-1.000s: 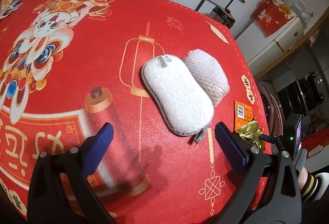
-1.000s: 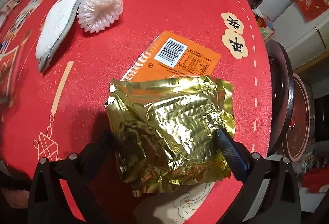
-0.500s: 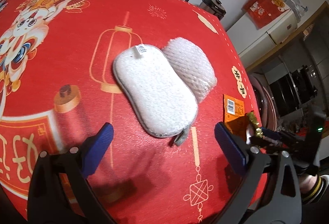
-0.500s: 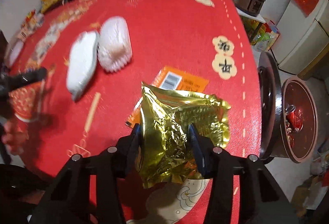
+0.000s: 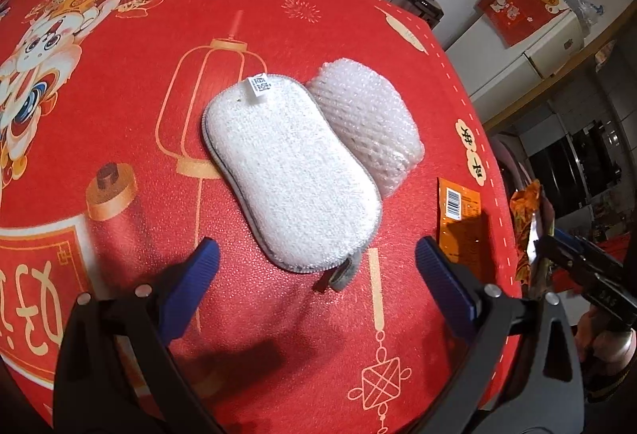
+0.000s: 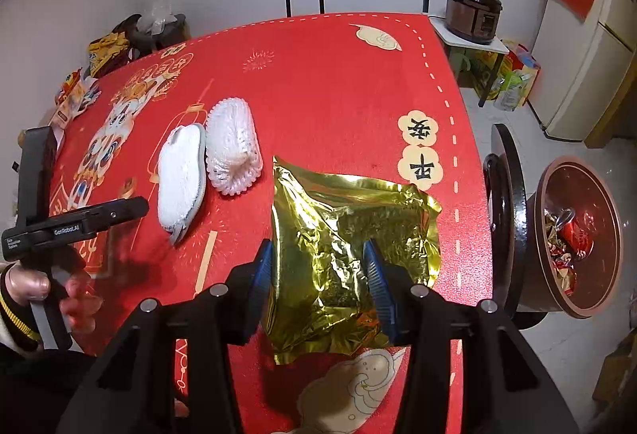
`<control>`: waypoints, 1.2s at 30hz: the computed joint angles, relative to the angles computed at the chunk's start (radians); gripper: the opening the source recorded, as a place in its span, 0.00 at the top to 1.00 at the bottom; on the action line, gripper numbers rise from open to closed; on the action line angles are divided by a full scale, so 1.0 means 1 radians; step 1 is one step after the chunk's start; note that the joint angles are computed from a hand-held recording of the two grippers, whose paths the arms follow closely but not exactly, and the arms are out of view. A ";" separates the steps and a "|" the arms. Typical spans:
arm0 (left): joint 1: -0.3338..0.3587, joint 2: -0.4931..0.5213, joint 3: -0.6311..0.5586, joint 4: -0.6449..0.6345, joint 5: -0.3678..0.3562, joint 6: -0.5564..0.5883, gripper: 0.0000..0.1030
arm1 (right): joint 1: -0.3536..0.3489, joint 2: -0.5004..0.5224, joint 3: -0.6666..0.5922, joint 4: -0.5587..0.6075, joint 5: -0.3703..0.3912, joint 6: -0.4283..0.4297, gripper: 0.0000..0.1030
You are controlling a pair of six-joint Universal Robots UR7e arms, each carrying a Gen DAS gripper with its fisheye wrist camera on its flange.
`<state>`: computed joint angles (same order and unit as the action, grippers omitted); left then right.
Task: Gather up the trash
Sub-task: 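Move back to the table and grasp the gold foil wrapper with the right tool, then grasp the grey-white sponge pad with the left tool and lift it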
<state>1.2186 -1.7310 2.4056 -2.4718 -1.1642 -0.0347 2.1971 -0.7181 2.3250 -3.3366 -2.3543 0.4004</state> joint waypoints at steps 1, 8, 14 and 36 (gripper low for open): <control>0.001 0.004 -0.001 -0.002 0.003 -0.003 0.06 | -0.002 0.001 0.001 -0.003 0.001 -0.003 0.55; -0.057 0.073 0.022 -0.057 0.122 -0.004 0.06 | -0.020 0.008 0.006 -0.031 0.009 -0.020 0.55; -0.173 0.180 0.099 -0.201 0.331 0.129 0.06 | -0.029 0.007 0.019 -0.051 0.008 -0.017 0.55; -0.176 0.334 0.103 -0.349 0.510 0.274 0.25 | -0.050 0.005 0.055 -0.100 0.020 -0.001 0.55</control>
<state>1.0424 -1.3967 2.5081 -2.8211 -0.6542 0.2397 2.1470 -0.7127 2.3803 -3.4368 -2.3339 0.3994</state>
